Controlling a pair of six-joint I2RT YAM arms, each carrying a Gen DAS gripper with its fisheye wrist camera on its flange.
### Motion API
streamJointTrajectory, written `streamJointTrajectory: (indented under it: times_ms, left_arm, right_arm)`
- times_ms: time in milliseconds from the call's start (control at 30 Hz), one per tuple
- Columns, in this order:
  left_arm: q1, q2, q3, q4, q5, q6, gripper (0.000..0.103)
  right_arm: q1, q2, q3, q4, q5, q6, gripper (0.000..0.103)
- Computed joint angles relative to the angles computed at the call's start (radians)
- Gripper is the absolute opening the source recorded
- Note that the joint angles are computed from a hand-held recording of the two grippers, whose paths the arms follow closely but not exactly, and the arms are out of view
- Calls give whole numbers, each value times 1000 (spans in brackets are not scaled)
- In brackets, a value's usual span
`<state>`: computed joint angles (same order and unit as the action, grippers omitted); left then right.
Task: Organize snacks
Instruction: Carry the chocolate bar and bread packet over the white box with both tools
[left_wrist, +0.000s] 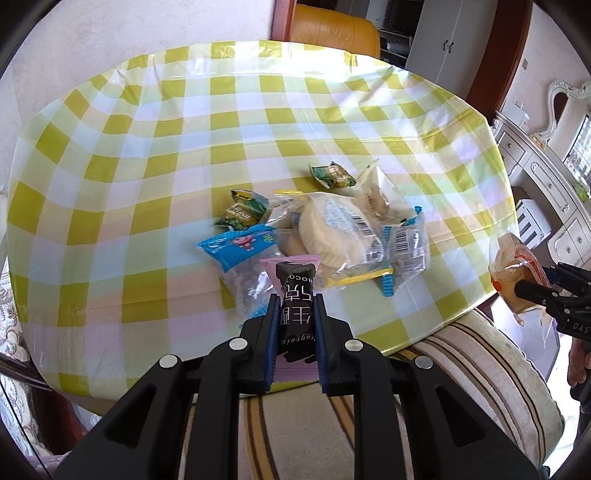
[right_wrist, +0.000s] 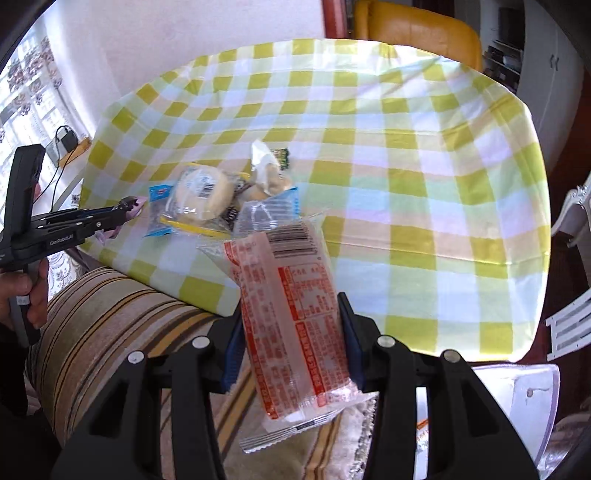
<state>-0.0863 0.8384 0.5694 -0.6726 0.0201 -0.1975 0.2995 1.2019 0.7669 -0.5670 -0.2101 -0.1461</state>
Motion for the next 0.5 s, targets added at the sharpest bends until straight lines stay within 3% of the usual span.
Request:
streamJointTrajectory:
  times_ms: [300,500]
  left_arm:
    - [-417,254,121,125,-118,-118,17]
    - [-587,473,243,215,-75,-114,17]
  right_arm:
    - [-357,-18,-60,-14,-20,-117,45]
    - [-539,17,-108,30,-7,-152,46]
